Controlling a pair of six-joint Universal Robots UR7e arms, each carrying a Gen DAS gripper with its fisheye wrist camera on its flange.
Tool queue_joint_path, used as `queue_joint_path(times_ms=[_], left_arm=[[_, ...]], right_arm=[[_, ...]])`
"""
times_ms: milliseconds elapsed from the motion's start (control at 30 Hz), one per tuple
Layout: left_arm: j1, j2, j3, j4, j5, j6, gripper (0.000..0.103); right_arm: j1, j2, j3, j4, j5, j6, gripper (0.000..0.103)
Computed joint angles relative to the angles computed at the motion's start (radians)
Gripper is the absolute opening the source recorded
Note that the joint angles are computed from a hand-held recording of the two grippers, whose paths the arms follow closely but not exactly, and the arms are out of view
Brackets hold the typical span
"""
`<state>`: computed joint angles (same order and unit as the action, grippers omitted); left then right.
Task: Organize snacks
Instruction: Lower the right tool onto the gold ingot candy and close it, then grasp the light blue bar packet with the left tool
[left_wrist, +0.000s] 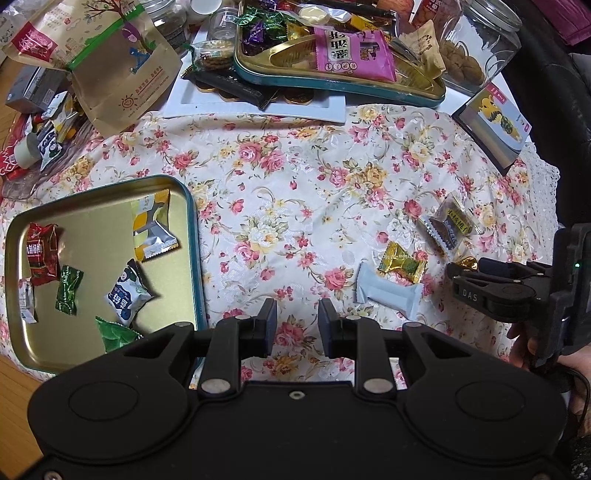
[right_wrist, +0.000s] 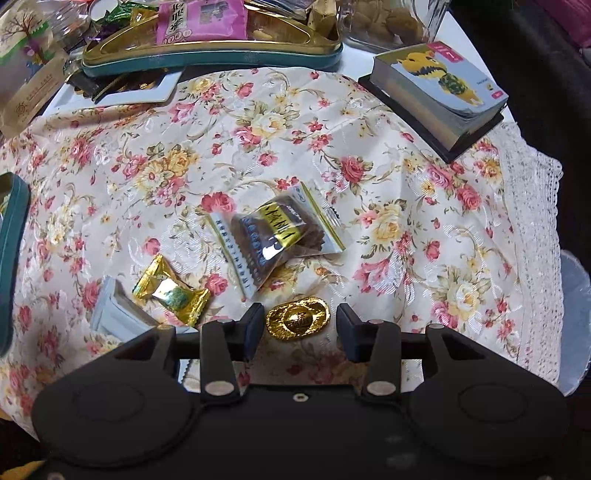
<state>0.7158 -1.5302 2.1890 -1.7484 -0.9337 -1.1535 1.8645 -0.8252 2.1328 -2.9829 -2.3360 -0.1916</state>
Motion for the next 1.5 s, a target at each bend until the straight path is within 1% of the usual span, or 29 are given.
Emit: queue_joint_path(times_ms=[167,233,300,400,533,633,700,800,933,967,1067,1167,1233,1400,1433,1500], left_arm=[[-0.002,0.002,0.001,-0.001,-0.002,0.007,0.034],[-0.002,0.001,0.001,-0.001,-0.003,0.006,0.034],[-0.001,0.0,0.001,-0.002,-0.003,0.006,0.034],[-0.001,0.001,0.001,0.0,0.003,0.002,0.034],[0.003,0.013,0.002,-0.008,0.001,0.004,0.034],[0.011,0.026,0.006,-0.037,-0.015,0.018,0.034],[0.017,0.036,0.011,-0.069,-0.029,0.032,0.034],[0.019,0.065,0.018,-0.11,-0.033,0.056,0.034],[0.011,0.118,0.033,-0.167,-0.004,0.089,0.035],[0.01,0.133,0.039,-0.192,0.002,0.104,0.036],[0.011,0.187,0.054,-0.275,0.038,0.163,0.045],[0.006,0.247,0.06,-0.32,0.076,0.223,0.045],[0.006,0.275,0.062,-0.34,0.077,0.245,0.045],[0.014,0.31,0.073,-0.428,0.042,0.295,0.046],[0.014,0.321,0.071,-0.434,0.041,0.303,0.047],[0.012,0.348,0.06,-0.414,0.055,0.294,0.053]], right_arm=[[-0.002,0.011,0.001,-0.021,-0.003,-0.016,0.045],[-0.011,0.008,0.002,-0.023,0.012,-0.025,0.041],[-0.013,0.005,0.001,-0.013,0.014,-0.016,0.04],[-0.016,-0.019,-0.009,0.061,0.032,0.052,0.04],[-0.011,-0.062,-0.025,0.179,0.065,0.189,0.04],[-0.001,-0.106,-0.024,0.213,0.113,0.266,0.04],[0.009,-0.131,-0.024,0.225,0.132,0.313,0.04],[0.029,-0.167,-0.011,0.189,0.16,0.332,0.04],[0.048,-0.207,0.005,0.135,0.183,0.349,0.04],[0.054,-0.212,0.007,0.121,0.182,0.358,0.04],[0.059,-0.231,0.017,0.078,0.18,0.37,0.04],[0.058,-0.253,0.021,0.056,0.193,0.39,0.04],[0.053,-0.269,0.027,0.049,0.21,0.402,0.04],[0.049,-0.305,0.05,0.021,0.236,0.403,0.04],[0.05,-0.311,0.054,0.015,0.237,0.399,0.04],[0.05,-0.32,0.061,0.008,0.24,0.391,0.04]])
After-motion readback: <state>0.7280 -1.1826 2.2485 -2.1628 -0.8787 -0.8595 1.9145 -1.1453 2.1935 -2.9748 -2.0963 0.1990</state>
